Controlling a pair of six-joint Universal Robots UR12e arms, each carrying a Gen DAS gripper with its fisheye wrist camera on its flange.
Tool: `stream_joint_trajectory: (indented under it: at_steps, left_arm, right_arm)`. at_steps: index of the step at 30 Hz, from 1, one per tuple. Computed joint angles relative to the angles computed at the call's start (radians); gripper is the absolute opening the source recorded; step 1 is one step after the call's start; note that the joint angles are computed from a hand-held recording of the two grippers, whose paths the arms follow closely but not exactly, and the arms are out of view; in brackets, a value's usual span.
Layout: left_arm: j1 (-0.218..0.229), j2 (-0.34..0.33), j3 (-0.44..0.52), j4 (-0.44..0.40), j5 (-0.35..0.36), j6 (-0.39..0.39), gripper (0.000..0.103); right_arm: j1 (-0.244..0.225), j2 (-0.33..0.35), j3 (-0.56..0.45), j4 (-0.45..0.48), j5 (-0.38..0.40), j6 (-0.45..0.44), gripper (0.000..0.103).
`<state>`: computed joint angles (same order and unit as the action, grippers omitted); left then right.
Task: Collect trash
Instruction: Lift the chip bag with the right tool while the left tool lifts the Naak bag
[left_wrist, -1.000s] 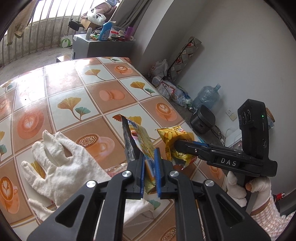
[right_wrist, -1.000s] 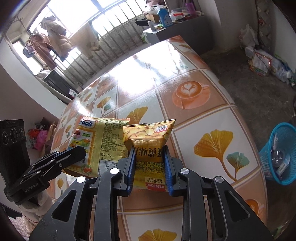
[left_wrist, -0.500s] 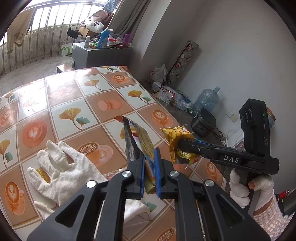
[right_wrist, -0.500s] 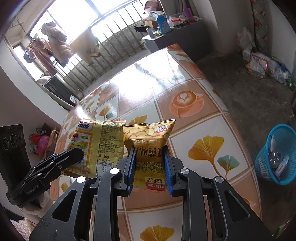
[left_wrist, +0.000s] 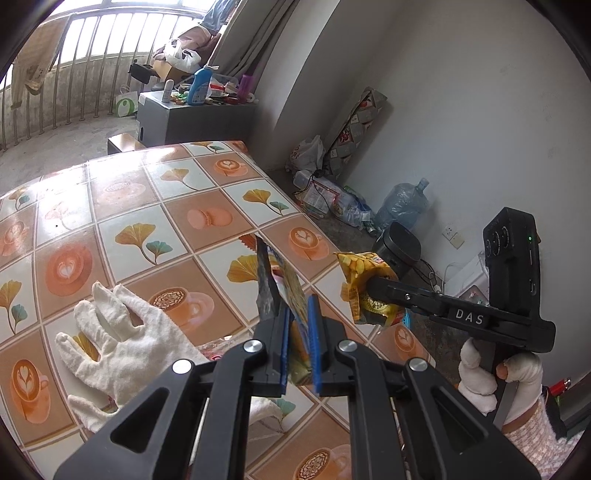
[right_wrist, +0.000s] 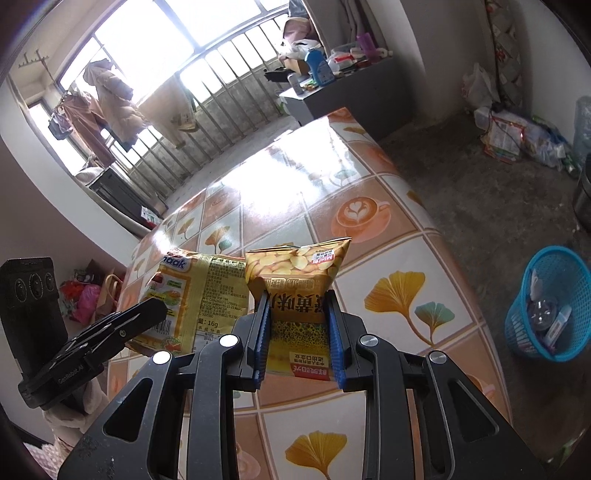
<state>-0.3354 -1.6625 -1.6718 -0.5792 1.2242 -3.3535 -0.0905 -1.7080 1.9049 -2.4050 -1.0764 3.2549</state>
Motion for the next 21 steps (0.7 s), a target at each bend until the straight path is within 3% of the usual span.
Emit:
stream_joint_trajectory:
  at_steps: [8,15,19,21]
  left_arm:
    - [-0.003,-0.013,0.033,-0.018,-0.025,0.011,0.009]
    - [-0.025,-0.029,0.066,-0.03,0.003,0.03,0.009]
    - [-0.007,-0.013,0.053,-0.055,-0.013,-0.003,0.009]
    - [0.008,0.001,0.036,-0.082,-0.018,-0.024,0.017]
  right_arm:
    - [-0.036,-0.027,0.042,-0.064,0.014,0.066,0.026]
    - [-0.084,-0.046,0.075,-0.113,0.051,0.097,0.026]
    - [-0.116,-0.056,0.097,-0.122,0.101,0.108,0.026]
    - [-0.118,-0.05,0.102,-0.108,0.124,0.104,0.026]
